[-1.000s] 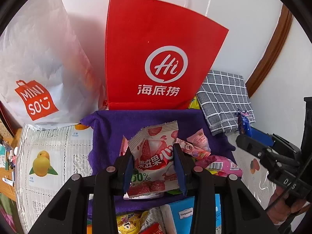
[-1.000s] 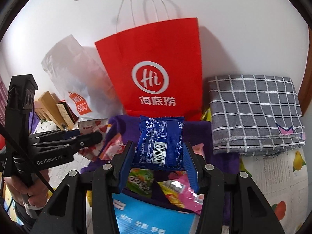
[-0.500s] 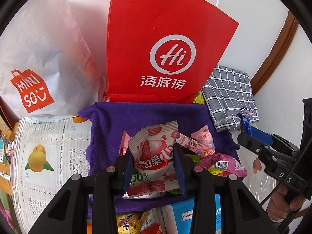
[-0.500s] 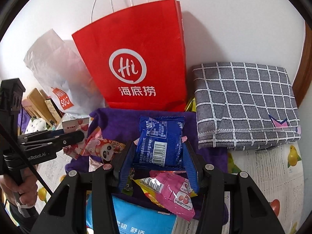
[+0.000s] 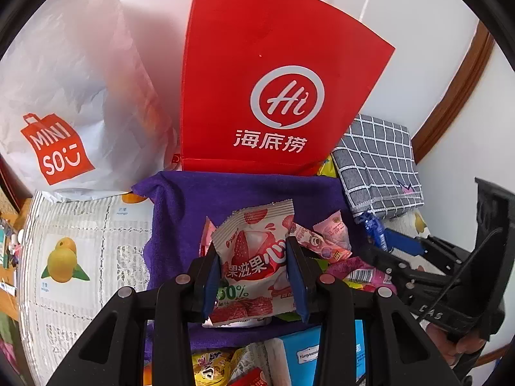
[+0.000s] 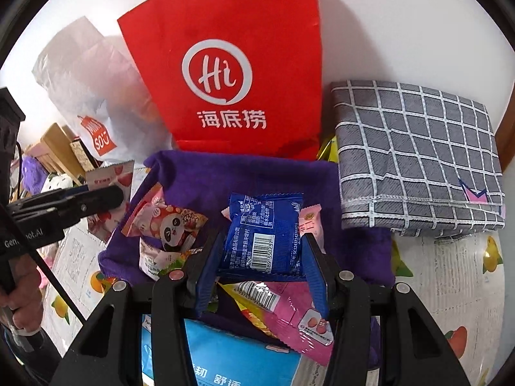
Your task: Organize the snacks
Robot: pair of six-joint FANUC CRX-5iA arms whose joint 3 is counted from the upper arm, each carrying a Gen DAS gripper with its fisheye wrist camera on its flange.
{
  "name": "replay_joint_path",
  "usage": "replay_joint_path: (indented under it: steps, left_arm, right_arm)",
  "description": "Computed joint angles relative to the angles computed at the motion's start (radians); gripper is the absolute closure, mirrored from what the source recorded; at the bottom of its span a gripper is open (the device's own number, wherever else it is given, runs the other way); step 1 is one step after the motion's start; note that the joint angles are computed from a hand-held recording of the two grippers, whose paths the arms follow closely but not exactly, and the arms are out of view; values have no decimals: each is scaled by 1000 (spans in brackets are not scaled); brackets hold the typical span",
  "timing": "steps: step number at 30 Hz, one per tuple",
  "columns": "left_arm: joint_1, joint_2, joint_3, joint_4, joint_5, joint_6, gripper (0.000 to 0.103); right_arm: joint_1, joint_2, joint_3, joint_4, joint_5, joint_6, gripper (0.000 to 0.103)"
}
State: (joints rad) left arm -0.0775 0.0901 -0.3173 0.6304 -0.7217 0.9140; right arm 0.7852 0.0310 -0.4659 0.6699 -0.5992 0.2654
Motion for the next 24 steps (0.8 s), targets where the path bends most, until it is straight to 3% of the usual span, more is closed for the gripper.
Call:
replay_joint_path:
  steps: [6, 24]
  left_arm:
    - [5, -1, 0, 7, -4, -7, 67]
    - [0, 16, 22, -22, -25, 14, 67]
  right_arm:
    - [-9, 36, 49, -105, -21, 88, 53]
    - [-10, 21, 48, -100, -33, 86, 53]
